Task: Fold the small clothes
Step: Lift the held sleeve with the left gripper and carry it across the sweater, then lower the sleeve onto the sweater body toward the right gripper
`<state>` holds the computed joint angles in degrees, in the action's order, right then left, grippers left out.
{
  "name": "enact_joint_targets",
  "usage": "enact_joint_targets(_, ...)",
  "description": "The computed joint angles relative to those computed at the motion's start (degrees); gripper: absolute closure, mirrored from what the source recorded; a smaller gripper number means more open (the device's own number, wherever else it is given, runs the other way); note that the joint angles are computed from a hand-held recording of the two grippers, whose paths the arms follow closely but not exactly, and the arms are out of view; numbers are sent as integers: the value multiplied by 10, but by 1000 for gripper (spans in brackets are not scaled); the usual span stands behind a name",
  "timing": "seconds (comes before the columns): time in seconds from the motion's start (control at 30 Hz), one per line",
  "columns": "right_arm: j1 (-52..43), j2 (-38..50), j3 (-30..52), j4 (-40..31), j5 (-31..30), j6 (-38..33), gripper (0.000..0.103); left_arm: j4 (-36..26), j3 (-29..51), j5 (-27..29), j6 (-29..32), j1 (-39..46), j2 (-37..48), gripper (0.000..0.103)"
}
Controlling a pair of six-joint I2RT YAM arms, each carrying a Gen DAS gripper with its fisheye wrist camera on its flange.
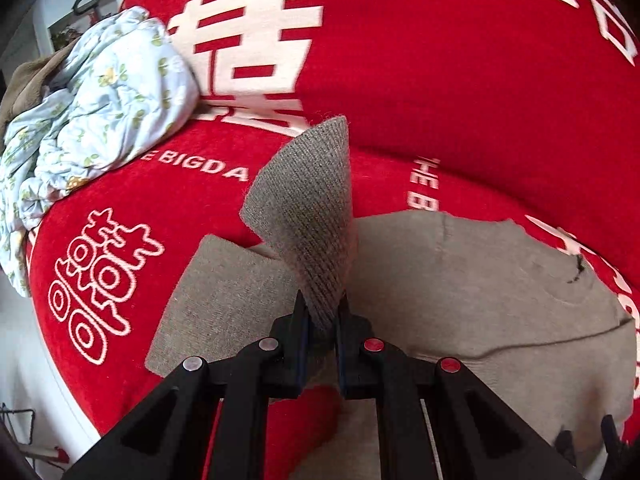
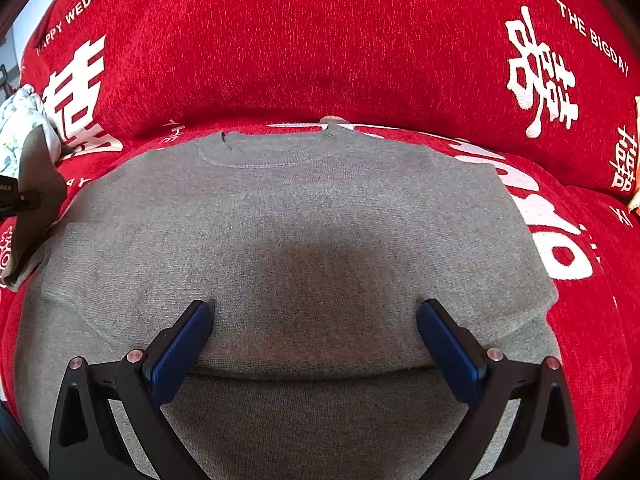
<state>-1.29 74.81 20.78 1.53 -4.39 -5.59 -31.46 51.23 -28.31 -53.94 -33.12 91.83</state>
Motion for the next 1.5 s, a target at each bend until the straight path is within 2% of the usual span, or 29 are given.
enact_joint_targets(0.23,-2,-10,5,-20,-6,-2,1,-34,72,-6,-10,-46,49,91)
enact_joint_targets(0.5,-51,-86,-26,-47,-35,-36,0,-67,140,-17,-12,-89,101,91)
enact_joint_targets(0.8,-152,-84,-35,-64,-111,-83,0,-95,217,-18,-11,-121,154,91)
enact_joint_targets(1.13,-159,-82,-42,-53,-121,-86,0,-130,316,-24,13,-165,214,91)
enact_joint_targets(1.5,-188,-123,-55,-90,-142,-122,0,-145,367,-14,24,-189,240,91)
